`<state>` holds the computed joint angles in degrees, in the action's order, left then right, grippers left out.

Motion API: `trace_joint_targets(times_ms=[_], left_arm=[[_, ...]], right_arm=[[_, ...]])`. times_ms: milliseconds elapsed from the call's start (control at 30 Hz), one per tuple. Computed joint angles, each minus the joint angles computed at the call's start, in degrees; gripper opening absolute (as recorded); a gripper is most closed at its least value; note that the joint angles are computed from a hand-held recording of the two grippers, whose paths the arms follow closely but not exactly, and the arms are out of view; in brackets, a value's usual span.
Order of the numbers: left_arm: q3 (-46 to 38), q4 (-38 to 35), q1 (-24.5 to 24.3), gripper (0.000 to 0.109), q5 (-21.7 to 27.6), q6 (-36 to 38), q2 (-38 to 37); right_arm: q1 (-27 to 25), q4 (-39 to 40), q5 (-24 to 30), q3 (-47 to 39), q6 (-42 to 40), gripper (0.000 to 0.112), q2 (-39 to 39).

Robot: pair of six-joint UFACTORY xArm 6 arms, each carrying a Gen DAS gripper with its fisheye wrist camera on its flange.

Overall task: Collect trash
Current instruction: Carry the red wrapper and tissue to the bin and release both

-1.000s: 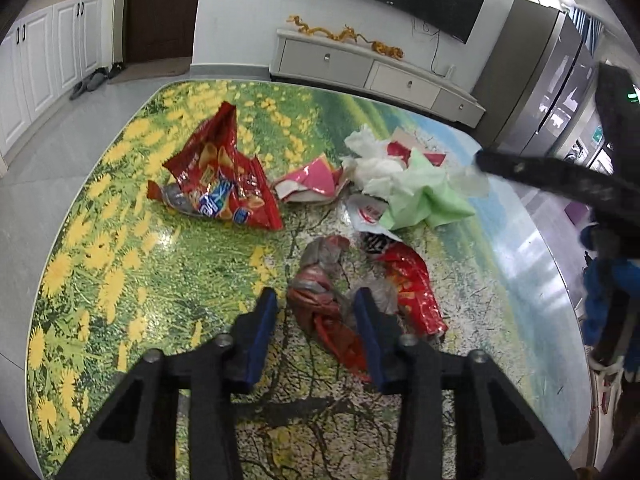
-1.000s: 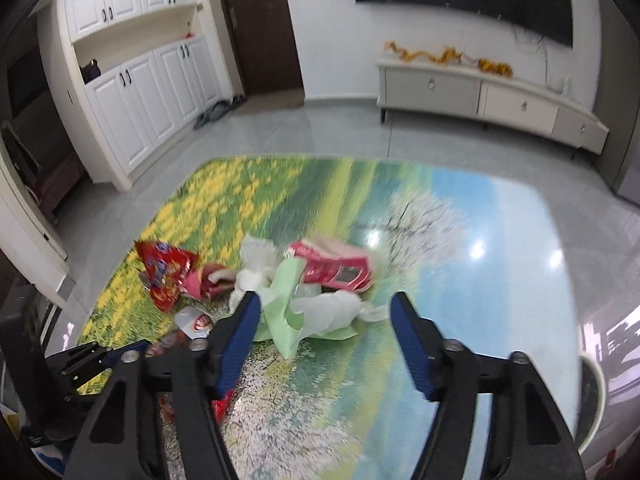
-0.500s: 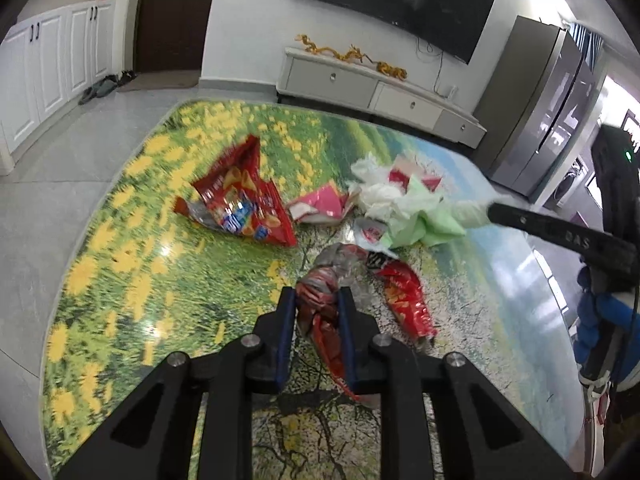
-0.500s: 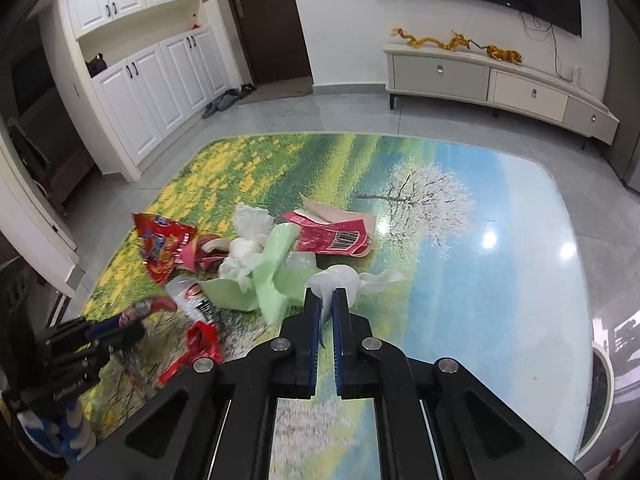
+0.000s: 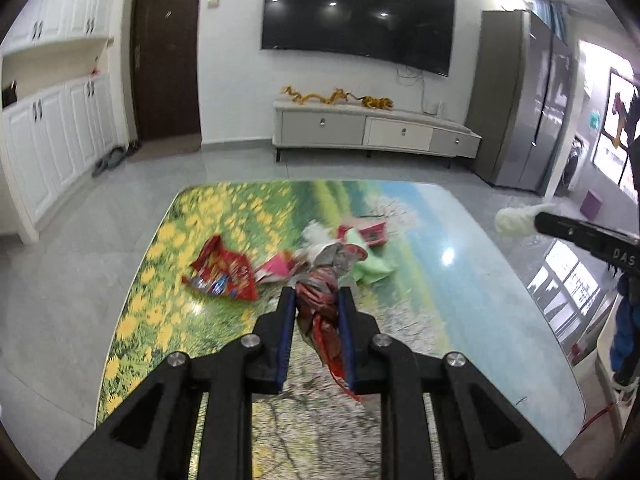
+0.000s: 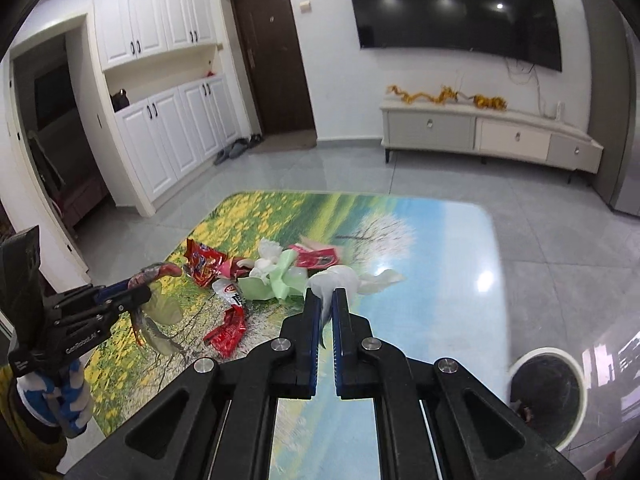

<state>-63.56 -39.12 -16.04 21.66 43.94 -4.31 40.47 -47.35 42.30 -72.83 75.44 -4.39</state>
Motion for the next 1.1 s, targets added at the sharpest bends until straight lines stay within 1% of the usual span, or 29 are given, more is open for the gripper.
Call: trace_joint_targets(times_ms=[200, 333, 467, 567, 600, 667, 767, 900, 967, 1000, 1100], left_arm=[[0.73, 7.76, -6.67, 0.020, -3.29, -4.14, -2.53], [-0.65, 14.26, -11.67, 0.020, -4.23, -8.78, -1.69], [-3.94, 20.71, -16.09, 0.020, -3.01, -12.99, 1.29], [-8.42, 25.38, -19.66, 0.020, -0.87, -16.04, 5.36], [-10.54, 26.16, -20.85, 0.020, 0.41, -16.62, 7.23], [-15.17, 26.89, -23.15, 0.020, 3.27, -17.58, 11.28], [-24.38, 27.07, -26.40, 0.020, 8.20, -18.55, 19.14], [-39.89, 26.78, -30.11, 0.022, 16.11, -20.37, 31.58], [-49.65, 26.22, -31.46, 0.022, 20.55, -21.75, 38.72], [-52.85, 25.99, -31.85, 0.022, 21.73, -22.26, 40.99], [-67.26, 24.82, -33.02, 0.022, 27.94, -23.83, 50.58]], right_arm=[[1.19, -5.29, 3.86, 10.60, 6.47, 0.006, -12.20], [1.22, -7.25, 7.81, 18.00, 9.19, 0.006, -20.98], [0.53, -8.03, 10.70, 25.01, 11.42, 0.006, -29.16], [-2.48, -6.94, 10.63, 31.72, 13.37, 0.006, -35.79], [-3.60, -6.29, 10.08, 33.39, 13.60, 0.006, -37.29], [-7.98, -3.47, 7.96, 38.43, 13.99, 0.006, -41.45], [-15.62, 1.34, 3.14, 44.14, 12.02, 0.007, -44.90], [-25.21, 6.66, -4.32, 49.23, 7.64, 0.009, -44.87], [-28.21, 8.30, -7.08, 50.94, 6.28, 0.009, -44.47], [-29.95, 9.15, -8.71, 51.64, 5.49, 0.009, -43.76], [-34.75, 11.48, -13.10, 53.30, 3.61, 0.010, -41.35]])
